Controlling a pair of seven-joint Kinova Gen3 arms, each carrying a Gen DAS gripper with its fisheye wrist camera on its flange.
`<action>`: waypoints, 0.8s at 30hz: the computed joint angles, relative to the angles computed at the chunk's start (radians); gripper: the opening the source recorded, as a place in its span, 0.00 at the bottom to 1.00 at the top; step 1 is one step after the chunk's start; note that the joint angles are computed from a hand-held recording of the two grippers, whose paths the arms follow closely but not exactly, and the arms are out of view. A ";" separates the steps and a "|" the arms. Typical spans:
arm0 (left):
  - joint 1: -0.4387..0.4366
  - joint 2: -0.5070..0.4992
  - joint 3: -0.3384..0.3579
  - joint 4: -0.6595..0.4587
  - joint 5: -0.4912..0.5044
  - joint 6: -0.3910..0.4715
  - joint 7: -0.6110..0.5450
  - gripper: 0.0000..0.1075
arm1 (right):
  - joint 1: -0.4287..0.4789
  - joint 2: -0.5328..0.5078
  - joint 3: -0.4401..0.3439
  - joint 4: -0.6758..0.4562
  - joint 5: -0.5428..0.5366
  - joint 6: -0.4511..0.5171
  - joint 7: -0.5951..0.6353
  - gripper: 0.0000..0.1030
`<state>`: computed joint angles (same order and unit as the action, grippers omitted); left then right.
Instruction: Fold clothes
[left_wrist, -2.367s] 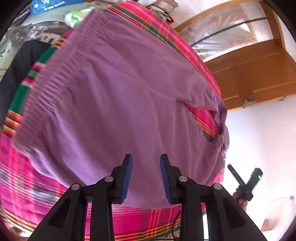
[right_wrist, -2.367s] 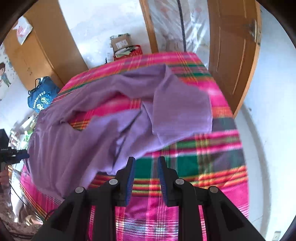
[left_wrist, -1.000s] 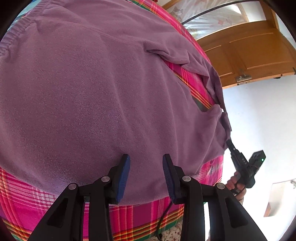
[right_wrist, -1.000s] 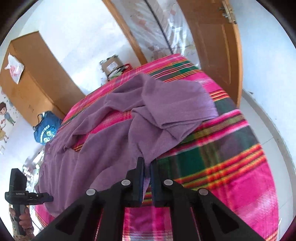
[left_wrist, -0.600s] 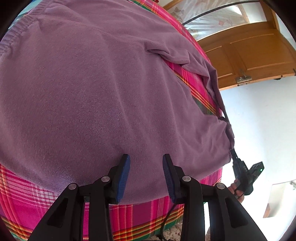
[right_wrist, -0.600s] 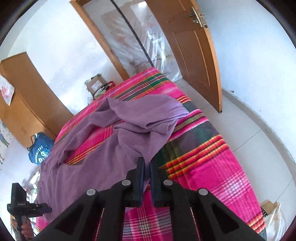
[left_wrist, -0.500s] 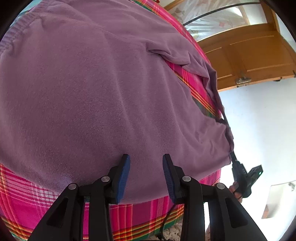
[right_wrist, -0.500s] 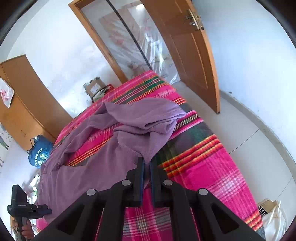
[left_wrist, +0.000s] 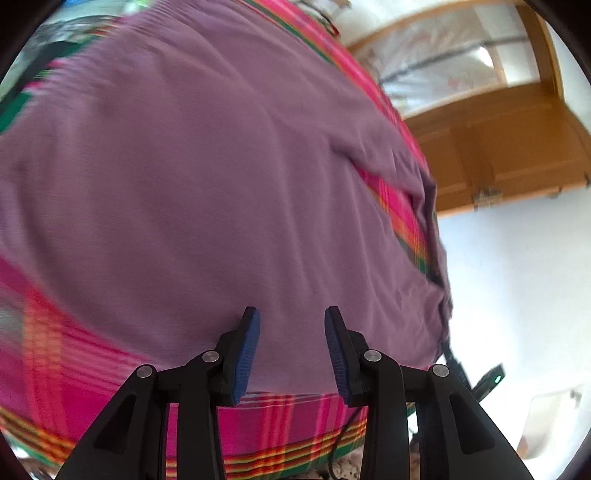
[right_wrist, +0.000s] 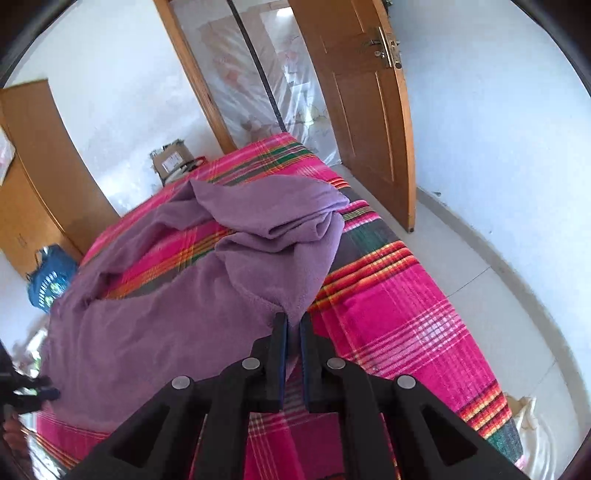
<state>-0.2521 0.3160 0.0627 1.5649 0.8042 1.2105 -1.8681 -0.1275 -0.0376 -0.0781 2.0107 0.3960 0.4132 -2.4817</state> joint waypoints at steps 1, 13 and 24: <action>-0.017 -0.016 -0.011 0.017 0.011 -0.011 -0.004 0.35 | 0.013 -0.001 -0.026 -0.002 0.034 0.018 -0.027 0.10; -0.141 -0.129 -0.132 0.164 0.011 -0.150 0.064 0.35 | 0.267 0.001 -0.540 -0.079 0.161 0.045 0.099 0.22; -0.158 -0.058 -0.100 0.118 0.031 -0.146 0.080 0.35 | 0.116 0.263 -0.687 -0.284 0.065 0.093 0.529 0.26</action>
